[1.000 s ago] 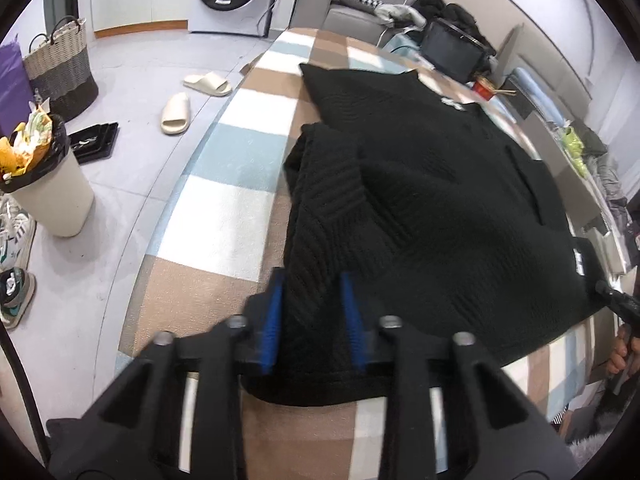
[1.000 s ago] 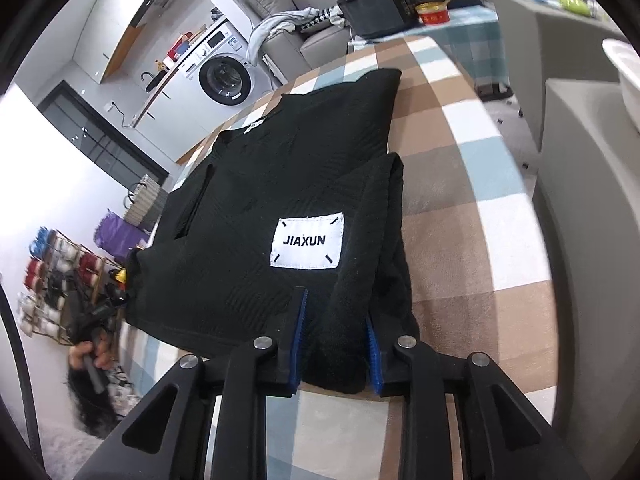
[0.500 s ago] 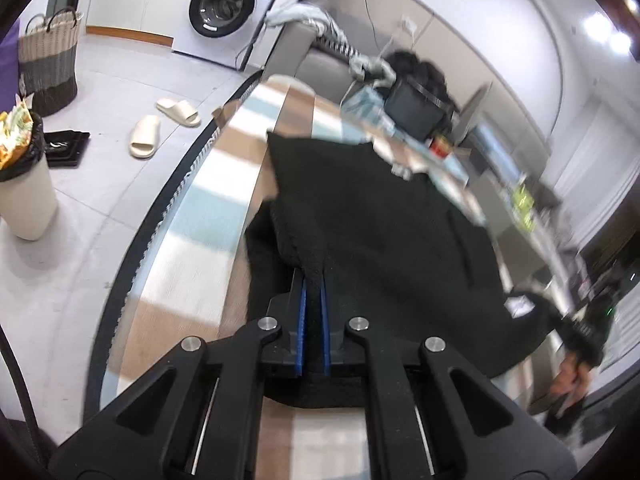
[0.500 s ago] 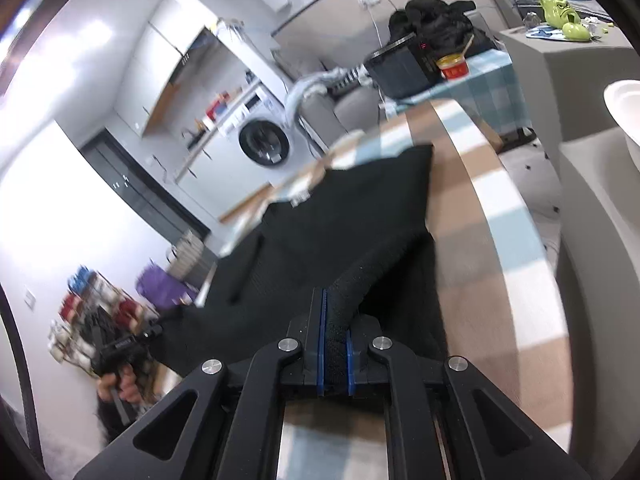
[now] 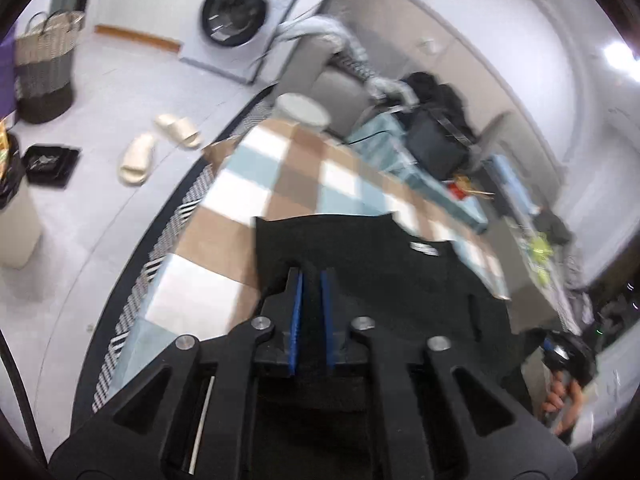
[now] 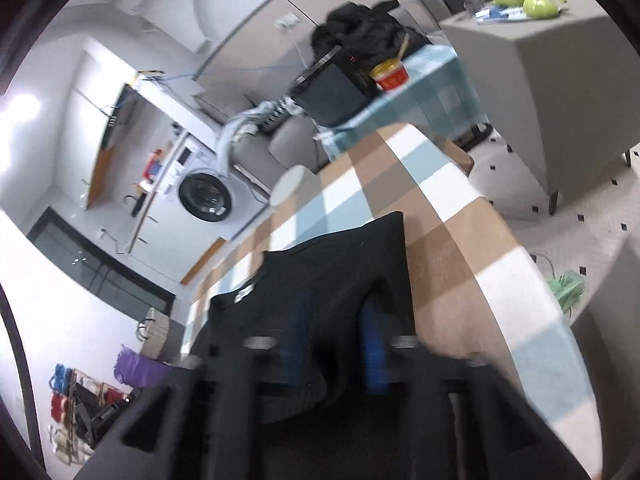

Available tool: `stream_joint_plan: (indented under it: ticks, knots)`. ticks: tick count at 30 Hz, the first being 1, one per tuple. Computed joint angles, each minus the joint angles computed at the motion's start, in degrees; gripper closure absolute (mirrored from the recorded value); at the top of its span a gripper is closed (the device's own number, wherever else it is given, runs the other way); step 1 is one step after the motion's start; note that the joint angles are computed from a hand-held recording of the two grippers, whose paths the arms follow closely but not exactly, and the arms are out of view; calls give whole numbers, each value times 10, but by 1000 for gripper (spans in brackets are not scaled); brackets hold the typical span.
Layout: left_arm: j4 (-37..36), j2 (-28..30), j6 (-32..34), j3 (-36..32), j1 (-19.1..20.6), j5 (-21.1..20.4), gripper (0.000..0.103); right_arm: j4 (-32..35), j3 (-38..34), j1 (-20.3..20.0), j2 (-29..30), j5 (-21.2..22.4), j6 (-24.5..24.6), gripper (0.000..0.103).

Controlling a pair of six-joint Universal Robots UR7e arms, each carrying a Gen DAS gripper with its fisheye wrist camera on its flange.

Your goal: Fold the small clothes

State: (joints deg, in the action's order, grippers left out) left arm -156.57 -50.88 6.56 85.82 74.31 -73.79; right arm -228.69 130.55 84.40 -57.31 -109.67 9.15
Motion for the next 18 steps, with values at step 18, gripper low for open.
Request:
stream_joint_plan:
  ticks: [18]
  knots:
    - [41,-3,8,28,13,23,61,115,9,-12,-19,27,-23,61]
